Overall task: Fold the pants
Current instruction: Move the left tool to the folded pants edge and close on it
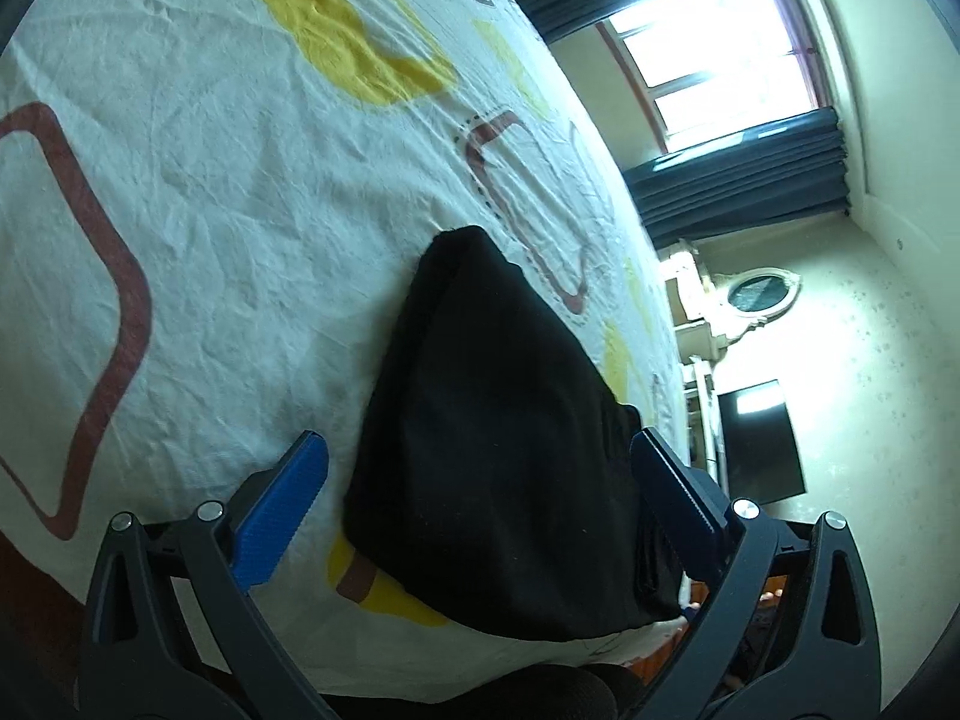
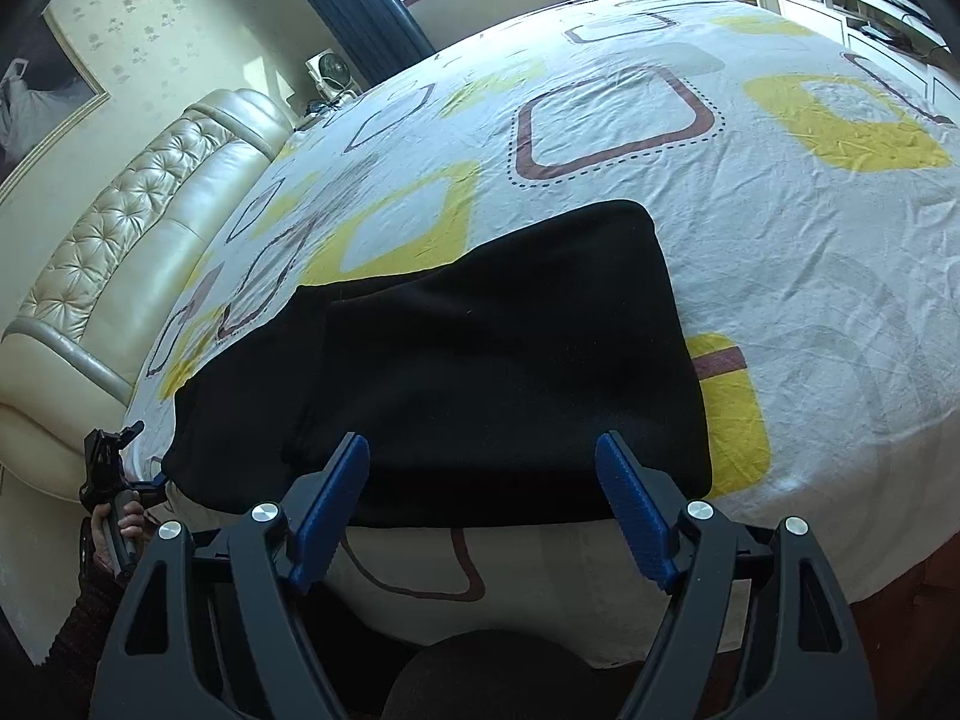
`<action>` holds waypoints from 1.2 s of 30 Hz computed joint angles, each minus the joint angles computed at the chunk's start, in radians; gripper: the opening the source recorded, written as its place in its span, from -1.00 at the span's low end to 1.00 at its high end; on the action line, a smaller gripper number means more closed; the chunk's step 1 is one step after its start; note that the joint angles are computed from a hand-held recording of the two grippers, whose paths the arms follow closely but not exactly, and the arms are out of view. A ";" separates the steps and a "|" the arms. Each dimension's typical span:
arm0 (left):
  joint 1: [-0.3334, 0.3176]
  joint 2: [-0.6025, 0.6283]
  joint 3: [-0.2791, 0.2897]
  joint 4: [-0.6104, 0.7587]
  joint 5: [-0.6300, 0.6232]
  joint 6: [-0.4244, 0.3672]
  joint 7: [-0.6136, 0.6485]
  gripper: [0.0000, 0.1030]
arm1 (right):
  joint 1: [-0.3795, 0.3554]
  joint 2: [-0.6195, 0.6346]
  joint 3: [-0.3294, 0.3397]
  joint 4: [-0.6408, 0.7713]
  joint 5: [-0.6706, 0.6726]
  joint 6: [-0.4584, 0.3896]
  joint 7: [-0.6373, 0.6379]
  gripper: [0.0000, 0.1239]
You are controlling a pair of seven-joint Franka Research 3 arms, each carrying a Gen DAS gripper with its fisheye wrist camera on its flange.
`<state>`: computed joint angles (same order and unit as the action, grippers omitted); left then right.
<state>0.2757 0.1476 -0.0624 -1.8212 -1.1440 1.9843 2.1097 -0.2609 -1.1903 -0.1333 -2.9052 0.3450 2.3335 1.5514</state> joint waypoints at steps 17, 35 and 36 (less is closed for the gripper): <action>0.051 0.014 0.011 -0.032 -0.052 -0.198 0.114 0.95 | 0.025 -0.006 0.000 -0.011 0.018 0.001 0.034 0.25; 0.002 0.006 -0.003 -0.050 -0.059 -0.051 0.020 0.06 | 0.024 0.006 0.003 -0.019 0.025 0.002 0.029 0.29; -0.014 0.012 -0.003 -0.034 0.028 -0.035 -0.022 -0.58 | 0.025 0.005 0.003 -0.020 0.026 0.003 0.030 0.30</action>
